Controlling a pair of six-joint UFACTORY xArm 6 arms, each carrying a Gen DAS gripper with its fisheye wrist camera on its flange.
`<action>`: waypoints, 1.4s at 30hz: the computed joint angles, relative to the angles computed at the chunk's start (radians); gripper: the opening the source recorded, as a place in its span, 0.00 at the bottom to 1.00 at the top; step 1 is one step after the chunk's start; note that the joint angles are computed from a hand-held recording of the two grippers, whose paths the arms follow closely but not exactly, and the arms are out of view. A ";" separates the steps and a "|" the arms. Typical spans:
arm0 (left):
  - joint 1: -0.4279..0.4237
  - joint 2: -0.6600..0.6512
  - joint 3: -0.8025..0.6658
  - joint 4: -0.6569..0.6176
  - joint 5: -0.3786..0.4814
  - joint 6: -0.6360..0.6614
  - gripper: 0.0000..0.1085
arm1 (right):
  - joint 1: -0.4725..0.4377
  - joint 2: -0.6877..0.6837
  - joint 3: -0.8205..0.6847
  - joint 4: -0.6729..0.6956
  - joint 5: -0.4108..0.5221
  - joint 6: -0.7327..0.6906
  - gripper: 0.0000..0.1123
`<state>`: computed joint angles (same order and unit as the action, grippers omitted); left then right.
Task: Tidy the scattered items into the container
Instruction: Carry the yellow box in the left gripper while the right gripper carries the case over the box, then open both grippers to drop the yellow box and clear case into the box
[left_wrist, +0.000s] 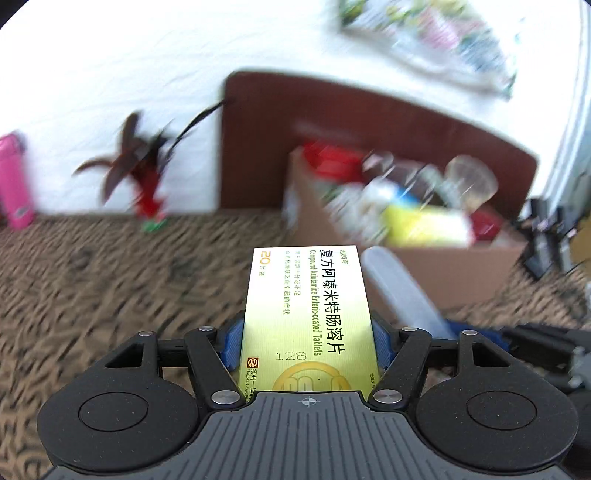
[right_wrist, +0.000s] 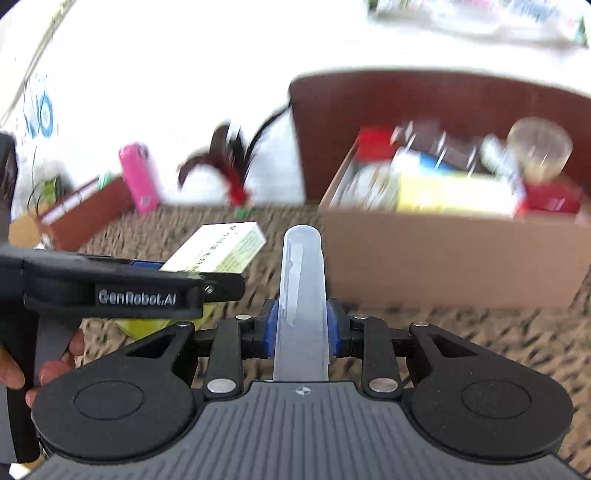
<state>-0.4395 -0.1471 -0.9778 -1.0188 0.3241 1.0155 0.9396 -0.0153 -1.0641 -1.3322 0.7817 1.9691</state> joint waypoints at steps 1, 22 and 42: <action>-0.020 0.011 -0.030 -0.010 0.000 0.011 0.63 | -0.003 -0.017 0.007 -0.016 0.014 -0.003 0.28; -0.105 0.560 -0.659 0.677 0.005 -0.685 0.64 | -0.340 -0.180 0.121 -0.124 0.022 0.030 0.27; -0.135 0.592 -0.663 0.560 -0.014 -0.540 0.87 | -0.454 0.010 -0.056 -0.126 -0.089 -0.080 0.29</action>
